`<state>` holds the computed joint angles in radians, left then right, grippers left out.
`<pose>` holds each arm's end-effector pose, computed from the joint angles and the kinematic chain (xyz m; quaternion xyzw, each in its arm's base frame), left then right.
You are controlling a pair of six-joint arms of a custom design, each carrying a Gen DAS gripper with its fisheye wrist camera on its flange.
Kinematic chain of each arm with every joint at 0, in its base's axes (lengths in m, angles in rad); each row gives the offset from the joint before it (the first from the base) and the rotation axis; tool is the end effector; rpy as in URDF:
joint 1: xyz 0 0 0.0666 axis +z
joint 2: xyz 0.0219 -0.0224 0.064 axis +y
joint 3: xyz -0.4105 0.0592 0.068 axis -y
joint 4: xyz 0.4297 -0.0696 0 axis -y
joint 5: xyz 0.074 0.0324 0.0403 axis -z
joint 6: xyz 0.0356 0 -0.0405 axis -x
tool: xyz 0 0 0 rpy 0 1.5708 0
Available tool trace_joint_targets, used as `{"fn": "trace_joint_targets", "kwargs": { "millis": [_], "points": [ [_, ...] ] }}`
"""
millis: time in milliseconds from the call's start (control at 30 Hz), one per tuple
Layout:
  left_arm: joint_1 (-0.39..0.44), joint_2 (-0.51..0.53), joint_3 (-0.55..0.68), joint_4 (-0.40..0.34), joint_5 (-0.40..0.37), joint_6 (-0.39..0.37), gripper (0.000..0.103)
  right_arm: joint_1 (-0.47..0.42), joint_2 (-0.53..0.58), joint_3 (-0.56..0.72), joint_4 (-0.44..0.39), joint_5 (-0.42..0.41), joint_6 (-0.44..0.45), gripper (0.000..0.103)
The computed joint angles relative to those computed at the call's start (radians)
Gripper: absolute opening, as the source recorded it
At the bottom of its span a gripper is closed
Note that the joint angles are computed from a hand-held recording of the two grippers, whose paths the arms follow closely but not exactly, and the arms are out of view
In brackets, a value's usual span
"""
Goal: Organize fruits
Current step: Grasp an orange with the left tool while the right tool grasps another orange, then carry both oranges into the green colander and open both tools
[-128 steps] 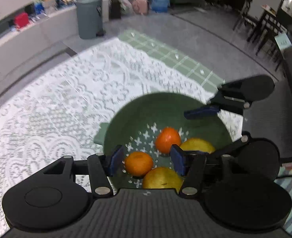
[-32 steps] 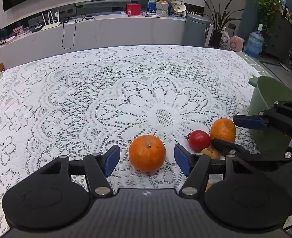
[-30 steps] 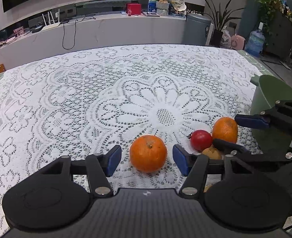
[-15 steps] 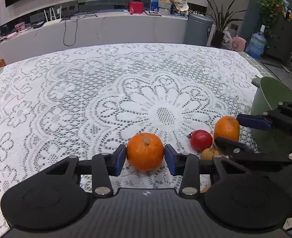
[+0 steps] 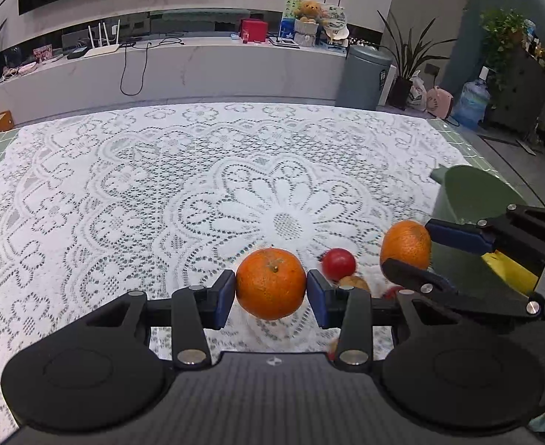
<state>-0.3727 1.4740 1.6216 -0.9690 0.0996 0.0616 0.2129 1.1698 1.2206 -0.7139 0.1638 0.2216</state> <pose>0.5102 -0.2037 0.5287 0.1620 0.9154 -0.1240 0.3470 0.4307 0.0868 0.4896 -0.1581 0.8824 -0.0754 0.4366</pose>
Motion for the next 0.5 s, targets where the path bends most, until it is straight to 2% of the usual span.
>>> {"fn": "trace_joint_targets", "kwargs": {
  "millis": [233,400,500],
  "points": [
    [-0.03,-0.039,0.0,0.0,-0.002,-0.008,0.047,-0.017,-0.09,-0.033,-0.02,-0.045,-0.013,0.038],
    [-0.064,-0.055,0.009,0.003,0.003,-0.029,0.048,-0.073,-0.148,-0.04,-0.058,-0.106,-0.061,0.039],
    [-0.083,-0.057,0.019,0.0,0.031,-0.028,0.048,-0.113,-0.175,-0.038,-0.083,-0.14,-0.078,0.039]
  ]
}}
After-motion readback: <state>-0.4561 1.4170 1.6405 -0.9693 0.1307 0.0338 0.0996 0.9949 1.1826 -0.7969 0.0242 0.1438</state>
